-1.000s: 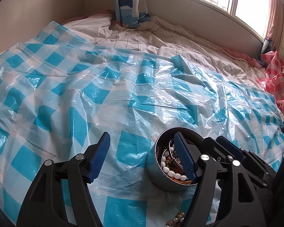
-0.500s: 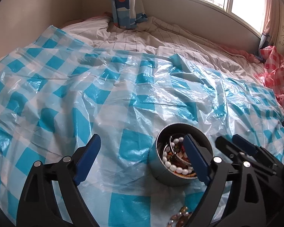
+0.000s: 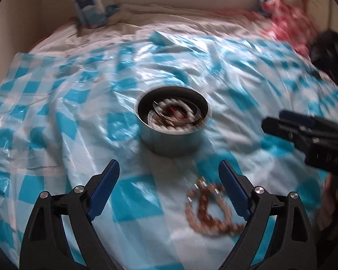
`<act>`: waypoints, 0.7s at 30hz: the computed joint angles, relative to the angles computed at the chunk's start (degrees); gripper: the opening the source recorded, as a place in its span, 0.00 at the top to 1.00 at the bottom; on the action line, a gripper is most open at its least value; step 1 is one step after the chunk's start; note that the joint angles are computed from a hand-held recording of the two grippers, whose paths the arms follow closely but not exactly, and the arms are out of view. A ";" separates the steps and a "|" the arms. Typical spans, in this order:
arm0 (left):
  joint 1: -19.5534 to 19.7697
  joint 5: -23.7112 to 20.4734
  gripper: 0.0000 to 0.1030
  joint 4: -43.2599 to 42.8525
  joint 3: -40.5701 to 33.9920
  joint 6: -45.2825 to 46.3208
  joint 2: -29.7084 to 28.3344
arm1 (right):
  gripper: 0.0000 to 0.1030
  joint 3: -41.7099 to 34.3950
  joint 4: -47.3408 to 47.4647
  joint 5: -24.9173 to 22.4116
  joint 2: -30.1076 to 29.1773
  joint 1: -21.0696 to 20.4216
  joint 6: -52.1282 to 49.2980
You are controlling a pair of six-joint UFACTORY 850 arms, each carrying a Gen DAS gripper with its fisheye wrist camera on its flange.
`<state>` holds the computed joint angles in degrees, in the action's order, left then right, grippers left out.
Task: Organize jewelry
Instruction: 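Move both open tools back to the brown bead bracelets on the sheet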
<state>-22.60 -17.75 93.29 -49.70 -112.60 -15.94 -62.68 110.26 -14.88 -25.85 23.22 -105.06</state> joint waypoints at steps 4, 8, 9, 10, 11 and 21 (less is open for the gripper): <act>-1.40 -2.47 0.17 -4.19 0.90 4.14 0.23 | 0.36 2.75 -1.99 -0.91 1.76 -0.37 1.31; -0.64 -3.79 0.17 -6.57 1.30 4.44 0.37 | 0.34 4.22 -1.78 -1.98 2.62 -0.68 1.16; -0.43 -3.55 0.17 -7.76 1.18 5.52 0.18 | 0.33 4.30 -1.79 -2.08 2.64 -0.67 1.26; -0.37 -3.46 0.17 -8.85 1.02 6.82 -0.09 | 0.33 4.23 -2.11 -2.02 2.54 -0.63 1.58; -0.53 -3.57 0.17 -10.26 0.77 8.93 -0.46 | 0.33 4.01 -2.83 -1.95 2.38 -0.61 2.23; -4.23 -19.56 0.17 -17.66 -2.13 20.05 -5.08 | 0.32 3.11 -10.35 -2.29 1.51 0.10 7.80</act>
